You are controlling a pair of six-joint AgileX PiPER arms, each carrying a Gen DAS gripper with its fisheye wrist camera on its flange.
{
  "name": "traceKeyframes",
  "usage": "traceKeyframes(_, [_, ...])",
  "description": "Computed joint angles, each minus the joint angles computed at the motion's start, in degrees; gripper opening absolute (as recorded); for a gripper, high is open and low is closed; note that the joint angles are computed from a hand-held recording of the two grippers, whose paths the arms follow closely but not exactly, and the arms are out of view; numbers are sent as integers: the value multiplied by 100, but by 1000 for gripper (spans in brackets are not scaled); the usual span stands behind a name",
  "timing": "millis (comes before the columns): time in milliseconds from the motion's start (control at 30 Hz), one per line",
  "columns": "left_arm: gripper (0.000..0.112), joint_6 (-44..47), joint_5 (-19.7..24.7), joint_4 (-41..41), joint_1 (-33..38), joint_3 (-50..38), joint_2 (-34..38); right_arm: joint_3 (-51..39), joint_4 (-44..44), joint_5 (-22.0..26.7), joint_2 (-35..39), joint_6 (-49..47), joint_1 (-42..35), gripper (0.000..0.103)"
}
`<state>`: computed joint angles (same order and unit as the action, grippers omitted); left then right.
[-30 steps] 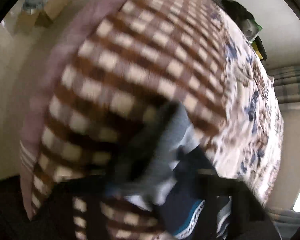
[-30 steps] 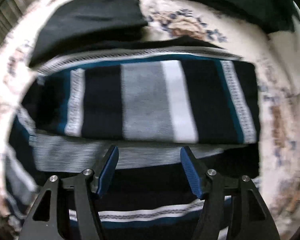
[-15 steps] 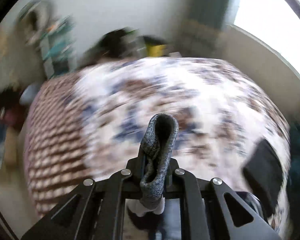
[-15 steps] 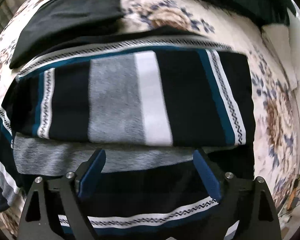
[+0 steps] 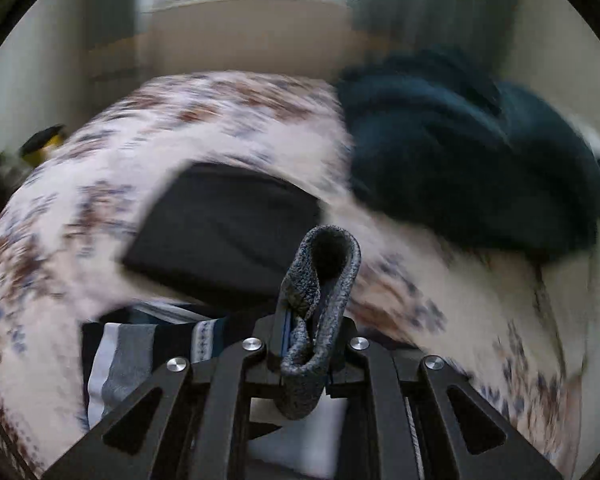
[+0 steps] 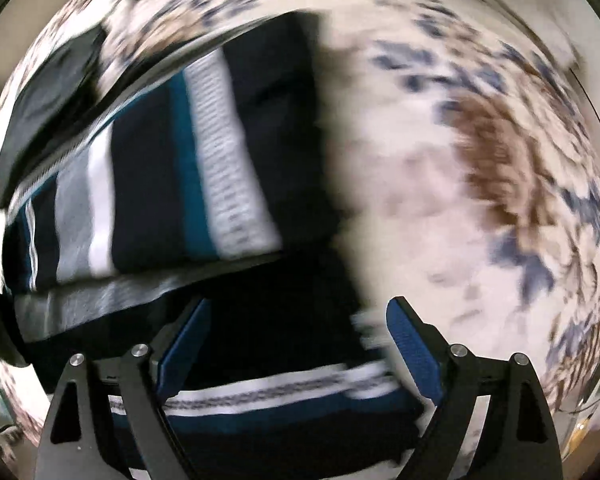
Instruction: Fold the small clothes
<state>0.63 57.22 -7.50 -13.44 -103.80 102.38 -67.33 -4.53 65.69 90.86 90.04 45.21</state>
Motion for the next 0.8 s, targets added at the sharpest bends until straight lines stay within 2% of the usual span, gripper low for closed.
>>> traceKeyframes(133, [11,-346,93,290,-951,464,220,1053,39,-61,-976,-187,-470,91])
traceKeyframes(200, [14,-329,419,138,-1150,487,412,1464,86,-185,-1392,-402,-772,91])
traceKeyframes(267, [23,-276,542,-45,-1202,666,388,1803,149,-345,-1822,-714,-1135,91])
traceKeyframes(300, [35,-157,434,-223,-1102,912,216,1890,150,-382,-1986,-830,-1254,91])
traceKeyframes(333, [58,-61,363,-334,-947,1114,26,2020,201,-454,-2171,-1079,-1472,91])
traceKeyframes(367, [74,-20,373,-323,-768,1211,-142,2062,265,-486,-2290,-1260,-1636,91])
traceKeyframes(400, [98,-63,277,-254,-693,1415,-321,1948,380,-527,-2276,-1443,-1799,91])
traceKeyframes(533, [100,-167,232,285,349,1704,-858,1834,1457,-1250,-2341,-2856,-2708,91])
traceKeyframes(667, [100,-427,185,1158,1397,1703,-741,1251,2375,-2186,-1260,-3830,-2810,91])
traceKeyframes(800, [100,-700,33,1671,2107,1689,-462,408,2511,-2262,-53,-4000,-2510,91])
